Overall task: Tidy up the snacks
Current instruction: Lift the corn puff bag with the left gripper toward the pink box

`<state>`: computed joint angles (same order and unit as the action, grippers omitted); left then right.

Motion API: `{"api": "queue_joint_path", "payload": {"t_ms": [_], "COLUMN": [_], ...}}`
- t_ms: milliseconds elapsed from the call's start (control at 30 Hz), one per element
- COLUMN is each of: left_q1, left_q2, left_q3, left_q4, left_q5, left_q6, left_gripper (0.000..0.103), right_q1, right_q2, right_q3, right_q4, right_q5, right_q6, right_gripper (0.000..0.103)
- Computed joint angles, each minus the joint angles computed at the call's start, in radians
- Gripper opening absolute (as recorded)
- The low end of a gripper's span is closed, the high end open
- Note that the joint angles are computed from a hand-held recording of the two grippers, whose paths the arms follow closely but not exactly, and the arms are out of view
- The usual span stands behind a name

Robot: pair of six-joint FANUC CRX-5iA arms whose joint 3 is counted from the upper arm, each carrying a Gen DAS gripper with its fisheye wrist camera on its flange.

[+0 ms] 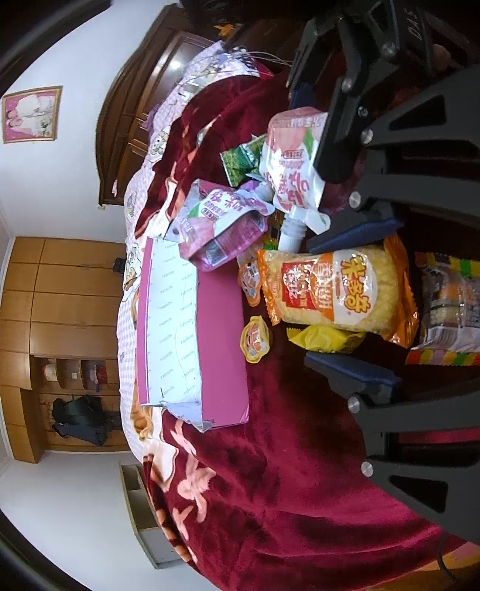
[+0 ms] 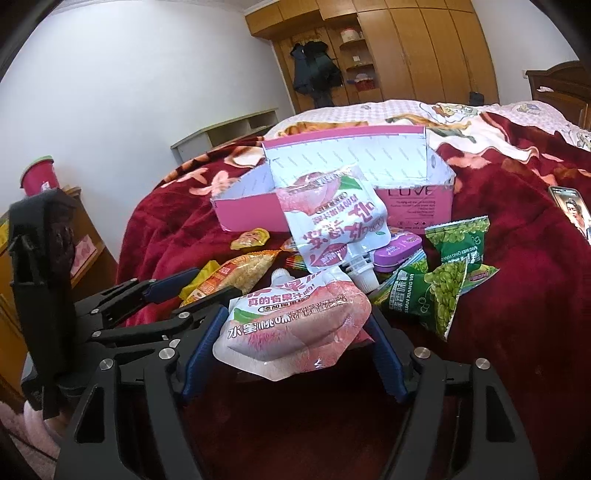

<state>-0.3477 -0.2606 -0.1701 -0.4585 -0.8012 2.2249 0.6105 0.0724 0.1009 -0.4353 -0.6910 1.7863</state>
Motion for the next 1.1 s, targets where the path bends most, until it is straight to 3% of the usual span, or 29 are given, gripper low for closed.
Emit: {"api": "queue_joint_path", "payload": {"t_ms": [333,767,1100], "left_q1": [0.019,-0.055,-0.031], "left_q2": [-0.054,-0.050,-0.041], "left_q3": [-0.030,0.039,0.032], "left_q4": [0.038,-0.074,-0.029], "left_q5": [0.023,-0.011,0.011], "left_q6": [0.010,0.048,0.000], "left_gripper": [0.056,0.056,0.056], "right_q1": [-0.014,-0.017,-0.023], "right_q2": [-0.035,-0.052,-0.043], "right_q3": [-0.005,0.010,0.018], "right_q4": [-0.040,-0.039,-0.032], "right_q5": [0.001,0.009,0.012], "right_q6": [0.042,0.080,0.060], "right_gripper": [0.075,0.075,0.075]}}
